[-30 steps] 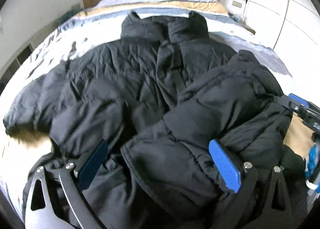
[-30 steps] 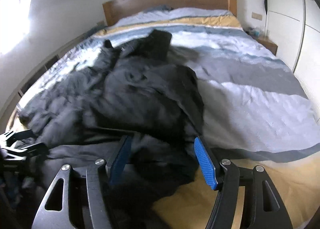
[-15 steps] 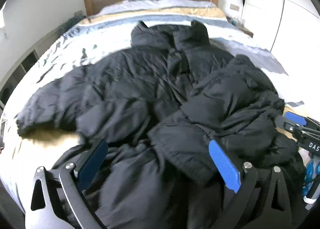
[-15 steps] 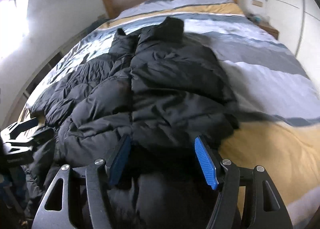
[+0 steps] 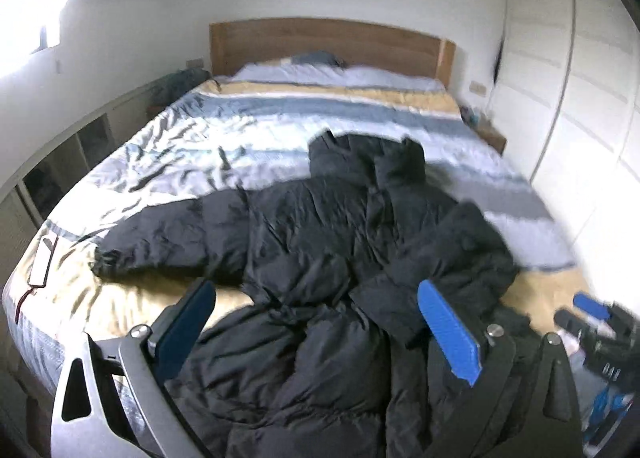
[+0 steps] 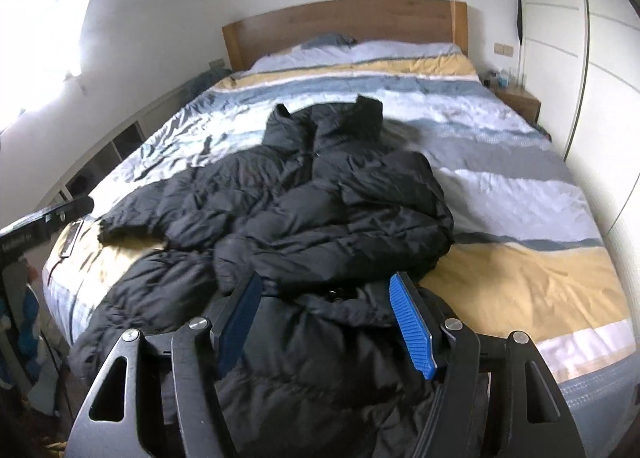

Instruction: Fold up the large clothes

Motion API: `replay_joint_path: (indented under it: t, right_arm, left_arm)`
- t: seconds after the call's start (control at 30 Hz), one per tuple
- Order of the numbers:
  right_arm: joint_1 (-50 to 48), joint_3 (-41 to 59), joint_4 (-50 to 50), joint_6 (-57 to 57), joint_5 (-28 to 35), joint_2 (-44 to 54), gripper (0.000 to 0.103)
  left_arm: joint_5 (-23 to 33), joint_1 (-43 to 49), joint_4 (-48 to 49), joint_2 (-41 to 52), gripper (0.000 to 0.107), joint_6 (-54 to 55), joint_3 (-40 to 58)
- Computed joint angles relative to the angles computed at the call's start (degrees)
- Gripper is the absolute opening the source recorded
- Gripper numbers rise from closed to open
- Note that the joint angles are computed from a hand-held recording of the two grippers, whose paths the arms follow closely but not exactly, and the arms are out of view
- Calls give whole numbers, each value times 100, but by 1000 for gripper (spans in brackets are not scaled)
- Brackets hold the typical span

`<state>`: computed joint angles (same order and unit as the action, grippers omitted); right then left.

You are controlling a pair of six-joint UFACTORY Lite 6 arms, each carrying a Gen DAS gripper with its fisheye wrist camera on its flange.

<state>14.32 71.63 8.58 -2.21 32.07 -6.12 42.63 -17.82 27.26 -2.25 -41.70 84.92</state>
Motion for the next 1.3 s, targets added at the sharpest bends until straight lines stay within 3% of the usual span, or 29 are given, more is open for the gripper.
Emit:
replay_joint_path:
  t: [0.13,0.3,0.4,0.63,0.9,1.07,1.23,1.3]
  right_arm:
    - [538,531,-629,682,267,-12,70]
    - [852,814,-779,659,173,244,74]
    - [867,802,-792,621,83,442,74]
    - [665,1267,-433,156,-184,1448,74]
    - [465,1899,-128,-38,-375,2549,74]
    - [420,1971,-334,209,-408,2841,74]
    - [357,1846,-713,548,-383,2832,74]
    - [308,1782,-825,637,-352,2772,74]
  left_arm:
    - [185,396,-521,-42,102,440,577]
    - [-127,1287,-1799,438,102,1261,704]
    - [-224,2014,-2957,1166,102,1984,822]
    - [-327,3442,-3826,3148,102,2599,2171]
    - [-431,5601,-6837,4915,102,4713,2610]
    - [-247,6340,-7665,5983,102,4829,3394]
    - [439,6720,-8125,7600,100,4368,5490]
    - [568,6831,-8616,7886,100,4401,5723]
